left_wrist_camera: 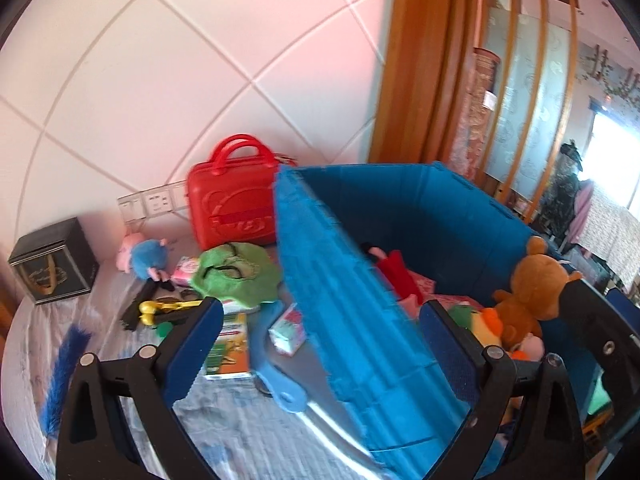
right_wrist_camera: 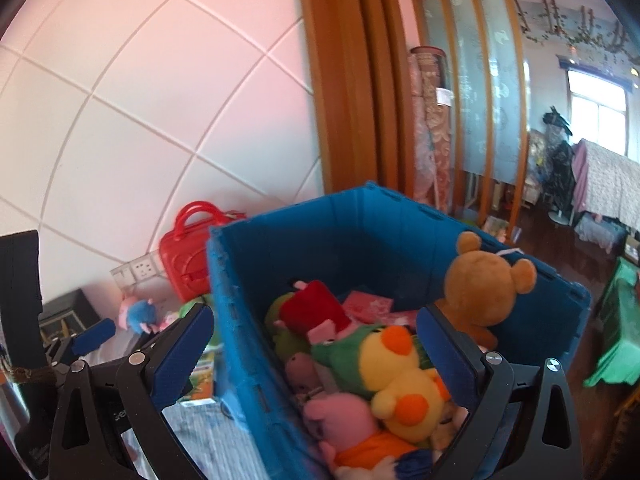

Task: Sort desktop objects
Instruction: 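Withdraw both grippers from the crate back over the bed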

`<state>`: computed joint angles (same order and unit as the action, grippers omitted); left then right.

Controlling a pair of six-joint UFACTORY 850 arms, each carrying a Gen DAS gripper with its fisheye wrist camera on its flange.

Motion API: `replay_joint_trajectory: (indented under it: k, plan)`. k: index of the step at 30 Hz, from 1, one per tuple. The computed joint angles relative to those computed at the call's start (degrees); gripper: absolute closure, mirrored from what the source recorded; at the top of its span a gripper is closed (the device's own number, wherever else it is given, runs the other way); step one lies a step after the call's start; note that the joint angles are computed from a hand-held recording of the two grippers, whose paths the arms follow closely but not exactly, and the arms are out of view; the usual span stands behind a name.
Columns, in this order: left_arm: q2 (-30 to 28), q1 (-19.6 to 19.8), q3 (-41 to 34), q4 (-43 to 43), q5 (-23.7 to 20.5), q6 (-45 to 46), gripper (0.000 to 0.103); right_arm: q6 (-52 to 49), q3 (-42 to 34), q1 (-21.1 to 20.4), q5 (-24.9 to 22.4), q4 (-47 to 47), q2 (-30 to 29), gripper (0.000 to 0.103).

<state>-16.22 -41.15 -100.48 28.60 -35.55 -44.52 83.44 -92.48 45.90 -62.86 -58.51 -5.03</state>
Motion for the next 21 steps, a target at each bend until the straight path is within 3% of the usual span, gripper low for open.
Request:
replay_joint_trajectory:
  k: [10, 21]
  plan:
    - [7.9, 9.8, 14.2, 4.1, 1.3, -4.7, 0.003, -3.9, -9.1, 2.3, 6.7, 3.9, -10.9, 0.000]
    - [8.2, 21.0, 22.4, 2.6, 6.2, -1.5, 0.003, -7.2, -17.0, 2.0, 10.0, 9.5, -23.3, 0.000]
